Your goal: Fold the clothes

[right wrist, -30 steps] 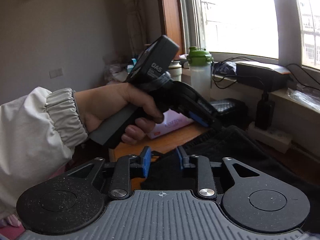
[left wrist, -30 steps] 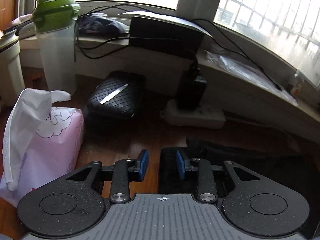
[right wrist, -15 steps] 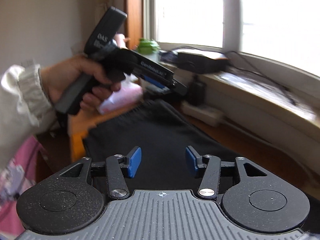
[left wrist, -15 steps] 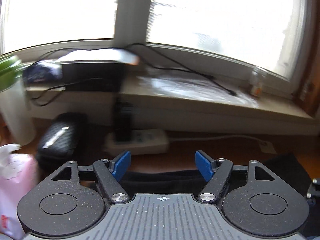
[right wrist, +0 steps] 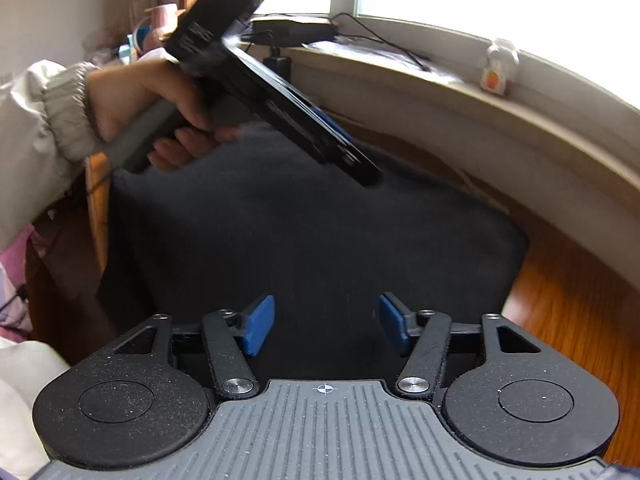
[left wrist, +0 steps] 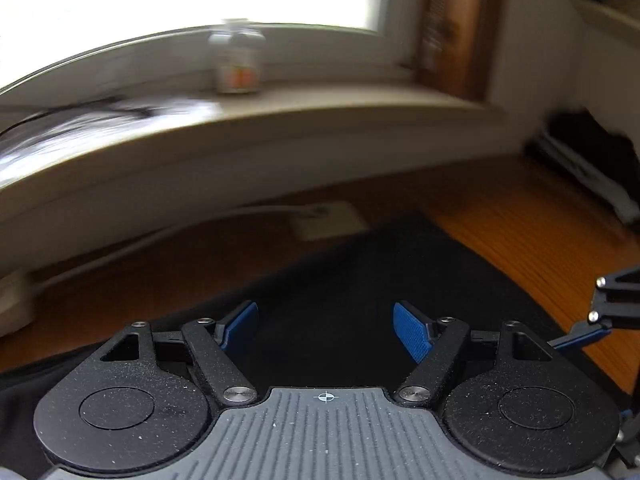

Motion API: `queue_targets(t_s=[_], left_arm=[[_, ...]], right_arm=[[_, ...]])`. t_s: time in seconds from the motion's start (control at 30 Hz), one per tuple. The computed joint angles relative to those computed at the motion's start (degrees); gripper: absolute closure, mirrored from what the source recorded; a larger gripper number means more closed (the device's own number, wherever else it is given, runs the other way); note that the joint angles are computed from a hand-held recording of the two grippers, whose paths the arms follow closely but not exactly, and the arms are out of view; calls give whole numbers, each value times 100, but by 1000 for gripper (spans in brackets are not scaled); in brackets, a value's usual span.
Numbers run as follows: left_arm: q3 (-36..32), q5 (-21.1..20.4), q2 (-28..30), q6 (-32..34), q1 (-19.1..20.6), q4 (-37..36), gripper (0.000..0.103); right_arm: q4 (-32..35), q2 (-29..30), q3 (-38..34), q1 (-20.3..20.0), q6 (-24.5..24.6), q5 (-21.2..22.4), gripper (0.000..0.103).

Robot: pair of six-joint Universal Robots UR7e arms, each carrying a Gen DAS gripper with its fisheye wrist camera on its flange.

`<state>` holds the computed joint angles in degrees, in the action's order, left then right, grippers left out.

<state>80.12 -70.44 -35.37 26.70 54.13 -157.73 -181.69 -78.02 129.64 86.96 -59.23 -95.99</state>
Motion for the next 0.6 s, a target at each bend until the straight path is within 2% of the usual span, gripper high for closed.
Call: queue_targets(t_s=[0.03, 0.07, 0.1, 0.13, 0.17, 0.37, 0.47, 0.6], left_arm=[[-27, -38, 75, 107, -33, 64, 26], [-80, -189, 116, 187, -32, 273, 32], [-147, -365, 154, 264, -23, 521, 53], [-134, -388, 172, 358, -44, 589, 63], [-104, -368, 186, 456, -73, 611, 65], [91, -324, 191, 794, -111, 397, 65], [224, -476, 177, 1041, -53, 121, 65], [327, -740, 169, 1059, 12, -116, 65]], right_arm=[[5, -27, 45, -40, -24, 28, 42], [9, -54, 91, -81, -50, 57, 42], [13, -81, 136, -123, -76, 86, 42], [18, -107, 181, -165, -103, 115, 41], [23, -134, 226, -208, -131, 144, 41], [-51, -132, 321, -393, -211, 384, 41], [-9, -202, 355, -463, -285, 466, 41], [53, -240, 345, -508, -374, 516, 41]])
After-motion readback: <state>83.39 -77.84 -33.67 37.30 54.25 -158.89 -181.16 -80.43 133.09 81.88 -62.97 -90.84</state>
